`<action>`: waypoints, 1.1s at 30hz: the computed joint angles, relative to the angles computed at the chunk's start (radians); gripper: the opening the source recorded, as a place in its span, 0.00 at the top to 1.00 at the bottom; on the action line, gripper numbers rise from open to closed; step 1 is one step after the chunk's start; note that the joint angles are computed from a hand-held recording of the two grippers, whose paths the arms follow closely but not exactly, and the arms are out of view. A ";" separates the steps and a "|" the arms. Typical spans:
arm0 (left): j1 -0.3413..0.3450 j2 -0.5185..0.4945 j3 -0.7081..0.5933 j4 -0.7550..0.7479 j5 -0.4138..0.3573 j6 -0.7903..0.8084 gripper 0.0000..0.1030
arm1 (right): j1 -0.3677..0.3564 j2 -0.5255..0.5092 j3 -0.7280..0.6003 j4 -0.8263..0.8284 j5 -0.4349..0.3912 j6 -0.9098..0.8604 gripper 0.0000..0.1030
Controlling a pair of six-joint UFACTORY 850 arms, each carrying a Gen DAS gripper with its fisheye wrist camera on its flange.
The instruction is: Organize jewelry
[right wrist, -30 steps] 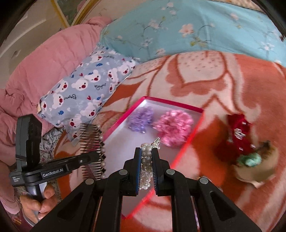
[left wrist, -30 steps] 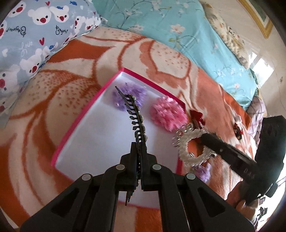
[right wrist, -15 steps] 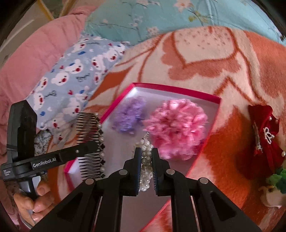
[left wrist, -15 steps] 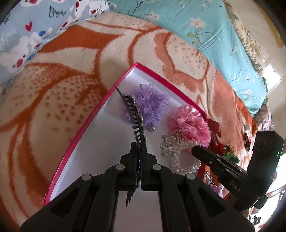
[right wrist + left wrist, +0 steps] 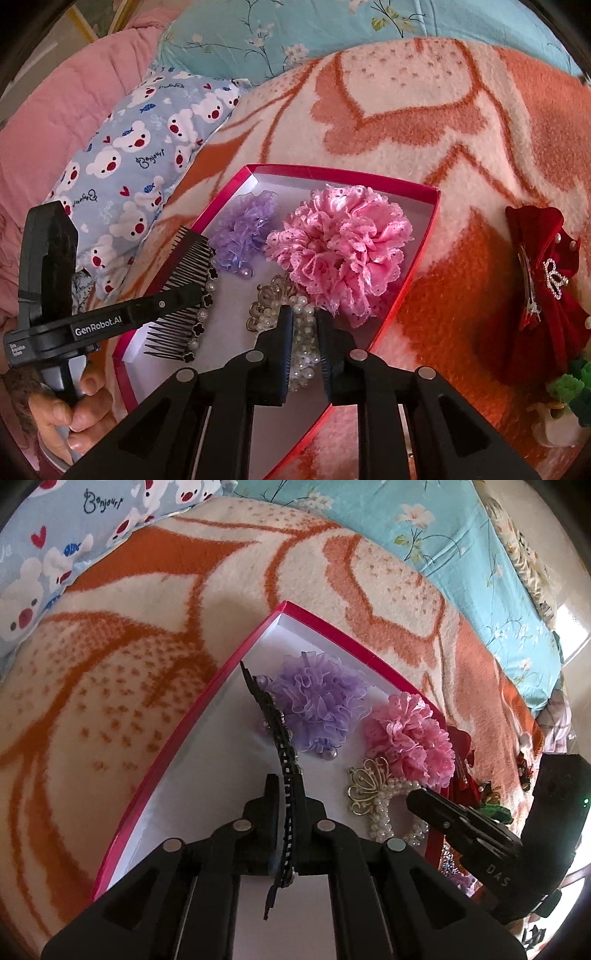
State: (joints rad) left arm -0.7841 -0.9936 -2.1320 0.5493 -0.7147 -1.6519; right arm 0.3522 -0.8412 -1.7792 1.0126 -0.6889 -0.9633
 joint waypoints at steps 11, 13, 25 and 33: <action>-0.012 0.009 0.000 -0.005 -0.056 0.002 0.58 | -0.016 0.060 0.065 0.079 -0.021 -0.073 0.64; -0.016 0.015 0.005 0.001 -0.059 -0.001 0.58 | -0.023 0.079 0.085 0.099 -0.019 -0.086 0.64; -0.067 0.051 0.017 0.076 -0.087 -0.065 0.58 | -0.094 0.207 0.237 0.183 0.007 -0.192 0.61; -0.110 0.012 -0.081 0.094 -0.101 -0.047 0.58 | -0.162 0.262 0.316 0.185 0.039 -0.198 0.58</action>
